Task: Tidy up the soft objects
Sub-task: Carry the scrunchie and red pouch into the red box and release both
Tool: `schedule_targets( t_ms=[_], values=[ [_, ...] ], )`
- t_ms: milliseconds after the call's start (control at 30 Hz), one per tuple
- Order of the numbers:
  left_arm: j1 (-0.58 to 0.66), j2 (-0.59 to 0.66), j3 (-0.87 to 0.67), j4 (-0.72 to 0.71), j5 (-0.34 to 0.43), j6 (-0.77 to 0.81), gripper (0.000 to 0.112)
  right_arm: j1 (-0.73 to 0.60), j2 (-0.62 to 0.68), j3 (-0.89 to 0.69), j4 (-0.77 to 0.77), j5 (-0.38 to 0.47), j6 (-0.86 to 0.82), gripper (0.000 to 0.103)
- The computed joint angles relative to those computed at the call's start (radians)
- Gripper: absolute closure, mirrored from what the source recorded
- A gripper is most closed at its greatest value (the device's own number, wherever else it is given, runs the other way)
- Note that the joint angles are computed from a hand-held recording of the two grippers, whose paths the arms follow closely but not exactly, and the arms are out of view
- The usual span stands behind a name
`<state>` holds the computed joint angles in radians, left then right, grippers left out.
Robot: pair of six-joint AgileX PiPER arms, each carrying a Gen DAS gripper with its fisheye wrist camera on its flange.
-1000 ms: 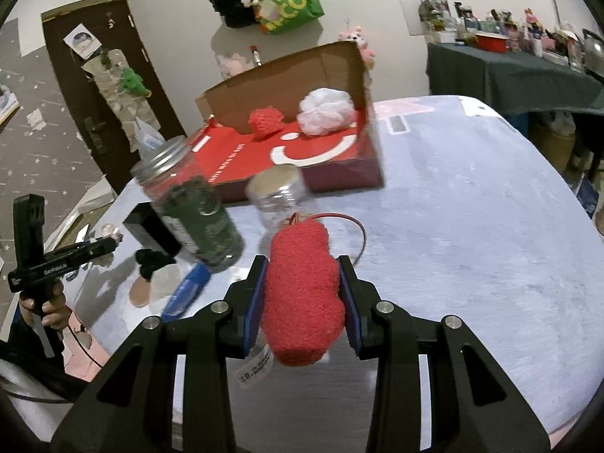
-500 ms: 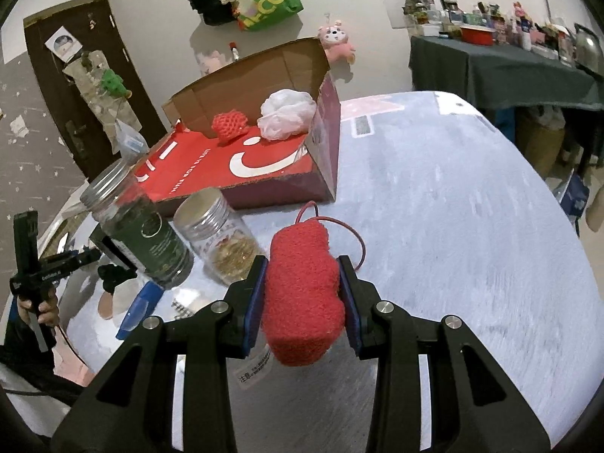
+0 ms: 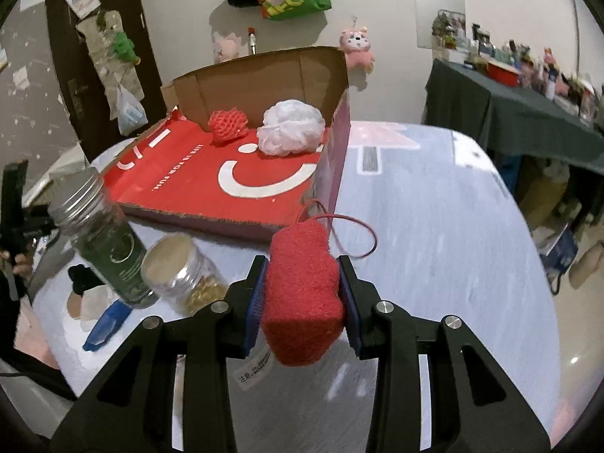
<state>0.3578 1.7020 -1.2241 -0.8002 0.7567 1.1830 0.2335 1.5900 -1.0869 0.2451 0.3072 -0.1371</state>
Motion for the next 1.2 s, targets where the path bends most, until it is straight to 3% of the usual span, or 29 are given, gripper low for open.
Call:
schedule_targets(
  t_ms=[200, 533, 733, 1033, 1200],
  values=[
    [-0.024, 0.016, -0.080, 0.047, 0.033, -0.049, 0.079, 0.008, 0.045, -0.106, -0.133, 0.047, 0.070, 0.069],
    [-0.061, 0.013, -0.193, 0.049, 0.112, -0.114, 0.079, 0.007, 0.074, -0.251, -0.078, 0.099, -0.011, 0.069],
    [-0.137, 0.020, -0.273, 0.106, 0.108, -0.203, 0.079, 0.027, 0.117, -0.362, -0.089, 0.147, 0.001, 0.069],
    [-0.308, 0.209, -0.584, 0.365, 0.201, -0.534, 0.079, 0.080, 0.329, -0.716, -0.254, 0.353, 0.169, 0.069],
    [-0.376, 0.344, -0.759, 0.528, 0.261, -0.692, 0.079, 0.109, 0.515, -1.009, -0.295, 0.557, 0.211, 0.069]
  ],
)
